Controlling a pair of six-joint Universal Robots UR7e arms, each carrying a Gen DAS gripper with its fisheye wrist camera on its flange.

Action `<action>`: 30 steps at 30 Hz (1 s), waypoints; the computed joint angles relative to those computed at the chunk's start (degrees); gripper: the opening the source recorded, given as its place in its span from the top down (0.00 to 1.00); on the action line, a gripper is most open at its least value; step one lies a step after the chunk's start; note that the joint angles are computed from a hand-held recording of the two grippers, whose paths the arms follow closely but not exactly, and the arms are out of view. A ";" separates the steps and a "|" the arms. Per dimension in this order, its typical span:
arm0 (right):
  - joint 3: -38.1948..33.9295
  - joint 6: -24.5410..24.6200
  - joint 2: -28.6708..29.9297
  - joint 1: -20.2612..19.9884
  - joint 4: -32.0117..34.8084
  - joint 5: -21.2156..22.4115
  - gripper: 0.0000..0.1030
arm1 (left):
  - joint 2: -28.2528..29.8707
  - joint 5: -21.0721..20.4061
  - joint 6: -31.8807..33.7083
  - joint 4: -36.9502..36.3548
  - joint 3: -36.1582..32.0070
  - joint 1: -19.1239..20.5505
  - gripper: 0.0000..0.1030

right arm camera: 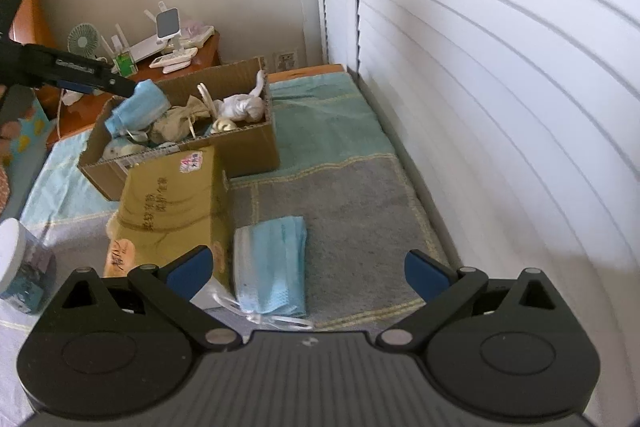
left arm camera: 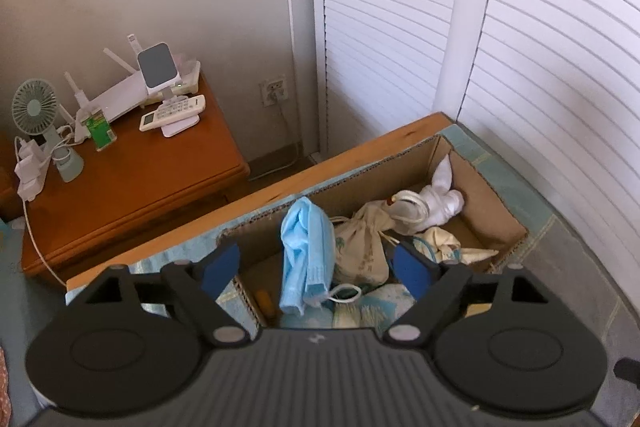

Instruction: Organize soft objects

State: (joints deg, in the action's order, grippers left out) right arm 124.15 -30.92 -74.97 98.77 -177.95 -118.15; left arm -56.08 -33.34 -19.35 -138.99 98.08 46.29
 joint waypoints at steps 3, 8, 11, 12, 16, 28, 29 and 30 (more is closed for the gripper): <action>0.96 -2.41 0.14 -0.13 -2.86 -0.67 0.00 | -0.89 0.09 -0.63 -0.08 1.39 -0.88 0.12; 2.66 -6.55 0.08 -0.22 -8.15 -1.28 0.00 | -2.52 1.88 -4.24 1.46 3.81 -2.91 0.11; 3.44 -8.46 -0.43 -0.49 -9.81 -0.87 0.00 | -3.82 2.65 -5.38 0.98 6.31 -4.87 0.08; 3.64 -8.79 -0.73 -0.64 -9.85 -0.54 0.00 | -4.31 2.85 -6.21 1.08 7.29 -5.65 0.07; 4.37 -10.14 -1.61 -1.04 -10.02 0.03 0.00 | -6.11 2.76 -9.68 1.98 10.74 -8.83 0.07; 7.05 -11.80 -6.01 -6.34 -4.66 10.18 0.00 | -8.54 1.02 -13.03 -1.63 20.95 -15.06 0.04; 7.16 -12.29 -5.68 -6.52 -4.74 10.08 0.00 | -8.58 0.37 -13.05 -2.13 21.40 -14.84 0.04; 7.28 -12.70 -5.31 -6.68 -4.93 9.88 0.00 | -8.54 -0.22 -13.56 -2.09 21.70 -14.60 0.04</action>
